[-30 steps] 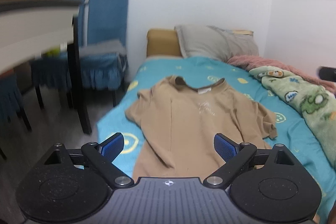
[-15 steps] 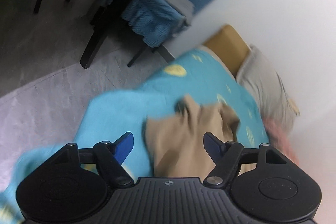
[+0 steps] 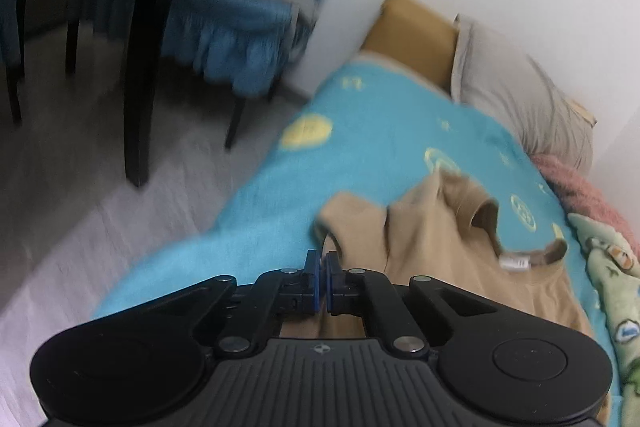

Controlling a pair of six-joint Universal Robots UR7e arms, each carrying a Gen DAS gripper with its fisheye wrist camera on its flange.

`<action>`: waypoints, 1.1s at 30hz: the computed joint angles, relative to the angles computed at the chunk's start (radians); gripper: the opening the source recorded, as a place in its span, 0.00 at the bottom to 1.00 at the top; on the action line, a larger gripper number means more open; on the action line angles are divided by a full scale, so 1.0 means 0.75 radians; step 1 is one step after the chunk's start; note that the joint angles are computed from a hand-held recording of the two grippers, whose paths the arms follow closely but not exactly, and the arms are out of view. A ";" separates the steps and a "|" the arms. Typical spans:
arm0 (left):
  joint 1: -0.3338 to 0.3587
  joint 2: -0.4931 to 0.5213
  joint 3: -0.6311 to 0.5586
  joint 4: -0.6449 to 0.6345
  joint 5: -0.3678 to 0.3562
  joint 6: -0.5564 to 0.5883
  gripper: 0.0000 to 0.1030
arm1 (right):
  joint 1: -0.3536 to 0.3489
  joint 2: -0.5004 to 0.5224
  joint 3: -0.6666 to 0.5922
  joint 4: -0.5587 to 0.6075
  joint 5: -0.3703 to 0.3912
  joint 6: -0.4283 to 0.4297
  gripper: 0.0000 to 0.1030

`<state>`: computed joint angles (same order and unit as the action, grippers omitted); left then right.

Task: Fold clothes
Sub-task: 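Grasp the T-shirt hem with the left tool and pull it flat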

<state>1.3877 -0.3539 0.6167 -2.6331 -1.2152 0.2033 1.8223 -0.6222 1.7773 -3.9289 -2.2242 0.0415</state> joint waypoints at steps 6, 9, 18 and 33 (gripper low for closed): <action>-0.073 0.020 0.028 -0.465 0.233 0.288 0.03 | 0.011 0.003 -0.004 -0.020 -0.061 -0.009 1.00; -0.105 0.169 -0.200 -0.457 0.451 0.510 0.04 | 0.014 0.011 -0.020 -0.017 -0.092 -0.031 1.00; -0.113 -0.282 0.493 -0.202 0.467 0.225 0.41 | 0.020 0.029 -0.044 -0.013 -0.109 -0.110 1.00; -0.326 -1.200 1.692 0.473 0.368 -0.090 0.57 | 0.117 0.011 0.030 -0.184 -0.225 -0.273 1.00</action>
